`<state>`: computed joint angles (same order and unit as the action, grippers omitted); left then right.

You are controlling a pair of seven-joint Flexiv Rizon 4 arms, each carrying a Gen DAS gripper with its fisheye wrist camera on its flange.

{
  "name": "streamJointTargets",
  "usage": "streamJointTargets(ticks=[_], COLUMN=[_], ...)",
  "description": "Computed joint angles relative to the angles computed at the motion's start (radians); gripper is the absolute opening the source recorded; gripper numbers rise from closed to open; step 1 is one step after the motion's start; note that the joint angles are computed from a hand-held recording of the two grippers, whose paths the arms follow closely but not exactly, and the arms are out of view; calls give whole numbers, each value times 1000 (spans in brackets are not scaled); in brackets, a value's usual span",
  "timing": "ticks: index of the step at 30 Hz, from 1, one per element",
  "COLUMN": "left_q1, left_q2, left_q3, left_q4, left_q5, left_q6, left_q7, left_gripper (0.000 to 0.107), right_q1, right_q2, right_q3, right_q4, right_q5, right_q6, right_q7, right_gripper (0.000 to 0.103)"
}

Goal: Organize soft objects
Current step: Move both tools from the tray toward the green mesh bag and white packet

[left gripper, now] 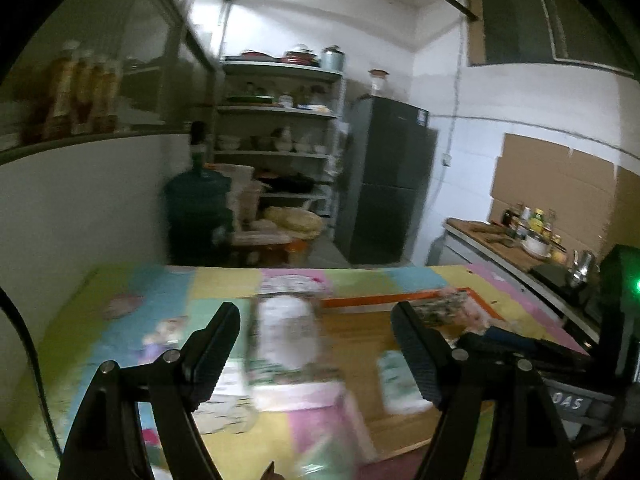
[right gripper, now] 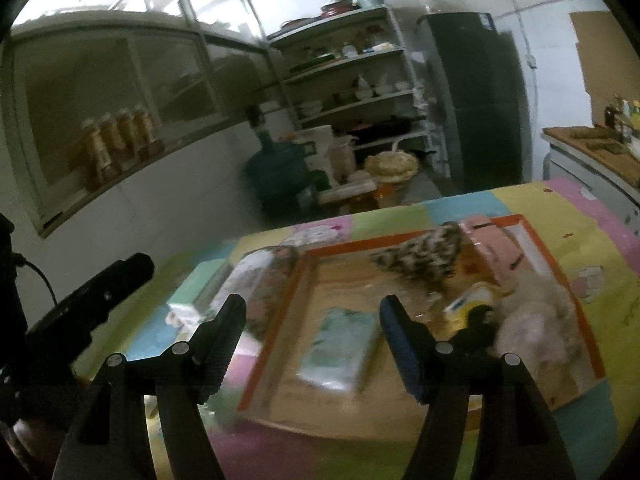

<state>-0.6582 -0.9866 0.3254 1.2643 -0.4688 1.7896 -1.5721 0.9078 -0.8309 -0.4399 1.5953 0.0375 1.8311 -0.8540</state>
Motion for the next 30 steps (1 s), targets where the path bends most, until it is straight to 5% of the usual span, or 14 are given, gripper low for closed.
streamJointTargets(ticks=[6,13,17,26,30], left_q1=[24,184,301,475,574], left_q2=[72,161,193,207,193], left_q3=[-5,-188,-307,-449,-528], left_q4=[171,357,449,543,552], left_q5=[-44,15,93,239,364], left_q6=[112,268,337,378,350], left_q7=[8,23,16,-31,-75], left_gripper=[78,78,78,78,78], right_q1=[24,55,131,128,142], right_q2=[-22,-77,-130,-173,-188], right_q3=[30,63,-35,-56,-96], right_q4=[-38,-103,-139,-194,-216], right_q5=[-34,-123,-158,-279,-344], right_q6=[-16,-63,-133,-271,-349], right_q7=[-7,-40,-6,120,176], right_gripper=[72,72,72,72,54])
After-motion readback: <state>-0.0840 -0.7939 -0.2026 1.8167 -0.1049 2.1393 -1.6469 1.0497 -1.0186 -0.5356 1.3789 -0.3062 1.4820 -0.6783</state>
